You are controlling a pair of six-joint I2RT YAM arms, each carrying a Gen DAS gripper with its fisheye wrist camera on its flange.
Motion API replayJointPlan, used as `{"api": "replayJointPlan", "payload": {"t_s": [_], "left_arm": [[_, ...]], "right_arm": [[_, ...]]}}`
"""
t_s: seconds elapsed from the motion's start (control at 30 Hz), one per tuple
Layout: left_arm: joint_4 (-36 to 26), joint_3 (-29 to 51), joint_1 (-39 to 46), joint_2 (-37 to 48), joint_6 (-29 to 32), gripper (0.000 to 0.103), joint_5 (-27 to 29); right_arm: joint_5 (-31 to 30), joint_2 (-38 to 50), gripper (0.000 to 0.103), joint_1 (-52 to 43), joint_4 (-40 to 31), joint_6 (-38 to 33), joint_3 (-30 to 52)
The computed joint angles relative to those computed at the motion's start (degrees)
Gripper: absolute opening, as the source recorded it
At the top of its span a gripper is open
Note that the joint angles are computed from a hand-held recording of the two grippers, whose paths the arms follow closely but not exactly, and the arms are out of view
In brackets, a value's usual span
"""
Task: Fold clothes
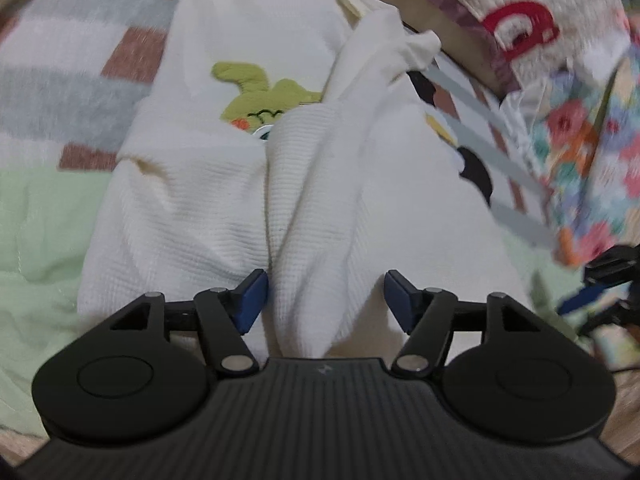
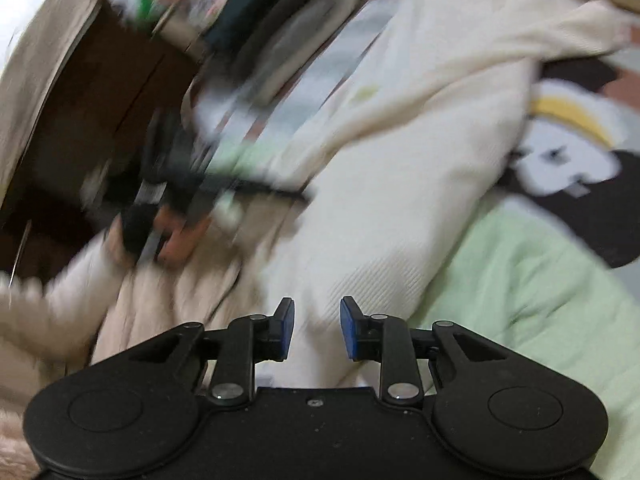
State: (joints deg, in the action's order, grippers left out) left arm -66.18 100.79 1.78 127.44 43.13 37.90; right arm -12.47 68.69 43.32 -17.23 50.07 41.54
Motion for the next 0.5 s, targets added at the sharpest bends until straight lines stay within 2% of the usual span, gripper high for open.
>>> {"api": "replayJointPlan", "payload": {"t_s": [0.03, 0.07, 0.1, 0.2, 0.27, 0.33, 0.37, 0.4, 0.43, 0.5], "left_arm": [[1.61, -1.70, -0.42, -1.42, 0.73, 0.054, -1.04], [3.06, -3.09, -0.87, -2.65, 1.31, 0.033, -2.17], [4.16, -3.75, -1.35, -3.39, 1.53, 0.021, -3.52], [3.74, -1.98, -1.67, -2.74, -0.35, 0.015, -4.72], [3.39, -1.03, -1.50, -2.12, -2.05, 0.015, -4.87], [4.79, -2.01, -1.58, -2.49, -3.68, 0.020, -5.32], [5.52, -2.75, -1.81, -2.63, -4.47, 0.025, -5.55], [5.59, -2.89, -2.21, -2.47, -5.44, 0.025, -6.01], [5.63, -2.79, -2.56, -2.72, -6.05, 0.025, -6.64], [5.30, -2.34, -3.54, -4.51, -5.00, 0.007, -8.76]], "right_arm": [[-2.53, 2.58, 0.031, 0.00, -2.72, -3.27, 2.66], [-3.08, 5.74, 0.034, 0.32, -5.90, -6.74, 6.14], [-3.46, 8.91, 0.039, 0.64, -9.27, -10.23, 9.79], [-4.64, 15.54, 0.043, 0.81, -16.11, -16.86, 17.51], [-5.09, 16.65, 0.047, 1.35, -17.56, -18.85, 19.28], [-4.57, 16.73, 0.049, 2.61, -17.17, -19.49, 19.43], [-3.90, 17.27, 0.042, 3.23, -17.42, -19.11, 19.92], [-1.60, 18.41, 0.008, 4.23, -18.41, -18.75, 21.07], [1.90, 20.57, 0.009, 5.46, -19.81, -18.82, 23.33], [7.90, 22.11, 0.009, 8.73, -22.63, -21.45, 26.95]]}}
